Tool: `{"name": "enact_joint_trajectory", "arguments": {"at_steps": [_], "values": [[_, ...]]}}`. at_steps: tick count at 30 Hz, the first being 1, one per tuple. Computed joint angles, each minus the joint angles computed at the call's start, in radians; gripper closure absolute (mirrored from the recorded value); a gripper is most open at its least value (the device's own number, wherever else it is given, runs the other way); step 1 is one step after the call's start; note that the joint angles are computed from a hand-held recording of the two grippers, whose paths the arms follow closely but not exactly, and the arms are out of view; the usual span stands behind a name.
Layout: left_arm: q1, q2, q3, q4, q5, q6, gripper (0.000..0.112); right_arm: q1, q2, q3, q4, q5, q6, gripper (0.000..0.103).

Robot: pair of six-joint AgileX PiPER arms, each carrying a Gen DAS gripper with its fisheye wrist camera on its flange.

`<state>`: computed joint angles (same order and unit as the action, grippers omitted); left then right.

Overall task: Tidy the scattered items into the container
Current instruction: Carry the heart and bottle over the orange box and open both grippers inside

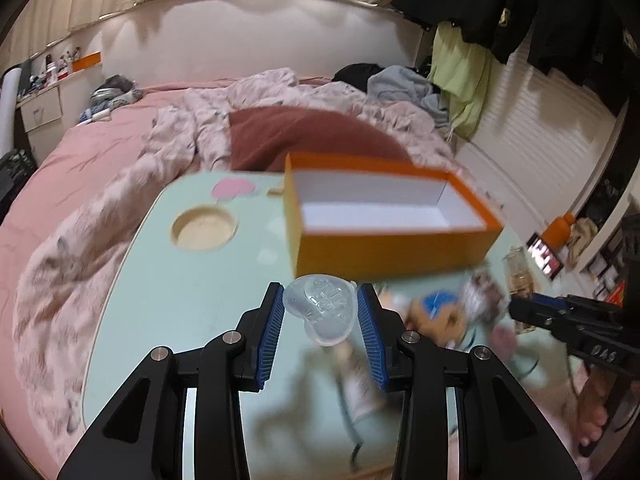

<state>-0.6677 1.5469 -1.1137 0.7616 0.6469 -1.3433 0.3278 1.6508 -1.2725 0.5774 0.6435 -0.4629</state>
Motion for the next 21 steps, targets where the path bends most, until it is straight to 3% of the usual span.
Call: {"name": "enact_joint_trajectory", "arguments": {"at_steps": [5, 10, 14, 21], "values": [[0.070, 0.146, -0.246, -0.091, 0.055, 0.209, 0.073, 0.020, 0.162, -0.279, -0.202, 0.056, 0.240, 0.086], [0.145, 0.285, -0.426, -0.260, 0.054, 0.403, 0.073, 0.030, 0.337, -0.522, -0.339, 0.141, 0.405, 0.086], [0.172, 0.369, -0.516, -0.296, 0.082, 0.453, 0.073, 0.049, 0.425, -0.619, -0.440, 0.170, 0.471, 0.086], [0.203, 0.417, -0.539, -0.344, 0.073, 0.492, 0.073, 0.037, 0.500, -0.694, -0.444, 0.216, 0.491, 0.086]]}}
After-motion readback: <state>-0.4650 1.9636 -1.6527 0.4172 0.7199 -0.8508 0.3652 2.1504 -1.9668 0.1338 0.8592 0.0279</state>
